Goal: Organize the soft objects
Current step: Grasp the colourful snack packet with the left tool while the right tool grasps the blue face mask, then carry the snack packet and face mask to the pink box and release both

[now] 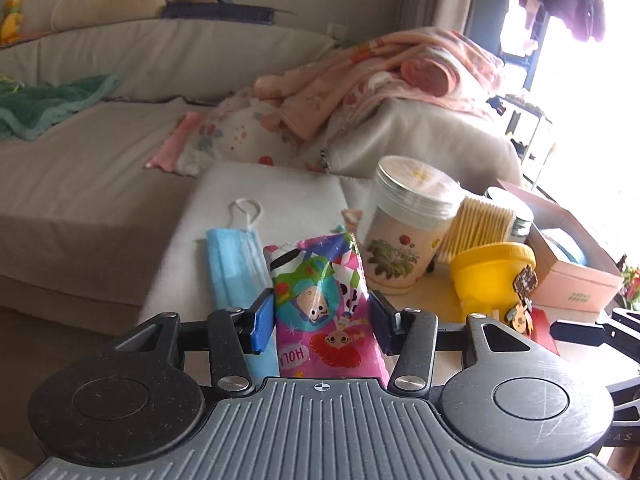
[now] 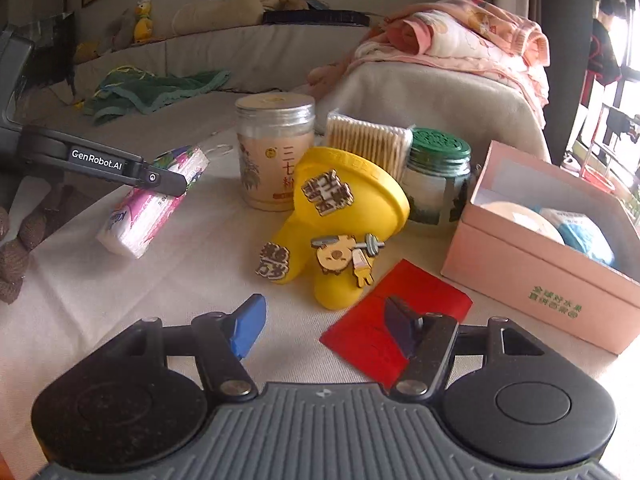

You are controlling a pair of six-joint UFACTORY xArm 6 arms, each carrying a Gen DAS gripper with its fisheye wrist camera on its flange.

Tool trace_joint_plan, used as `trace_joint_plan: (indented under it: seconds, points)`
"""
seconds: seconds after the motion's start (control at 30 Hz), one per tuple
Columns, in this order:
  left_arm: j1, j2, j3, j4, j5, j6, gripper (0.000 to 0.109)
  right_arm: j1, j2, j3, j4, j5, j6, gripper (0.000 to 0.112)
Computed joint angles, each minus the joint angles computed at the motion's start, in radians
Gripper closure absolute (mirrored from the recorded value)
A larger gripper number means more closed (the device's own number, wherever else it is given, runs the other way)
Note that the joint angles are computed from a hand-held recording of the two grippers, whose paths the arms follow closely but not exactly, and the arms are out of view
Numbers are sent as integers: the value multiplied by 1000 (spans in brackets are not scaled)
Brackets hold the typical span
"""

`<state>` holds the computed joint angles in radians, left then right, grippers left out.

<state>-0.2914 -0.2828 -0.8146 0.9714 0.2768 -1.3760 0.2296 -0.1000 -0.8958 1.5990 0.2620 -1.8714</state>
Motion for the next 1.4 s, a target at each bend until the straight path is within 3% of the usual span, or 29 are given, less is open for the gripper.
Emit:
trace_joint_plan:
  seconds: [0.13, 0.23, 0.43, 0.57, 0.67, 0.7, 0.77, 0.8, 0.9, 1.03, 1.23, 1.4]
  points:
    - [86, -127, 90, 16, -8, -71, 55, 54, 39, -75, -328, 90, 306, 46]
    - [153, -175, 137, -49, -36, -23, 55, 115, 137, -196, -527, 147, 542, 46]
    - [241, -197, 205, -182, -97, 106, 55, 229, 344, -405, -717, 104, 831, 54]
    - [269, -196, 235, -246, -139, 162, 55, 271, 443, -495, -914, 71, 1001, 57]
    - [288, -188, 254, -271, -176, 172, 55, 285, 457, -498, -942, 33, 1001, 61]
    - [288, -190, 261, -274, -177, 165, 55, 288, 456, -496, -946, 29, 987, 68]
    - [287, -185, 264, -299, -177, 177, 55, 282, 448, -495, -963, 46, 983, 98]
    - [286, -182, 265, -319, -176, 188, 55, 277, 446, -500, -985, 60, 1003, 104]
    - [273, -175, 247, -364, -165, 224, 55, 256, 427, -512, -954, 110, 1003, 107]
    - [240, -131, 142, -438, -145, 339, 55, 200, 321, -518, -724, 225, 848, 107]
    - [165, 27, -167, -274, -90, 307, 55, 51, 149, -532, -471, 307, 688, 107]
    - [32, 256, -497, -336, -20, 431, 55, -86, 39, -470, -299, 247, 535, 107]
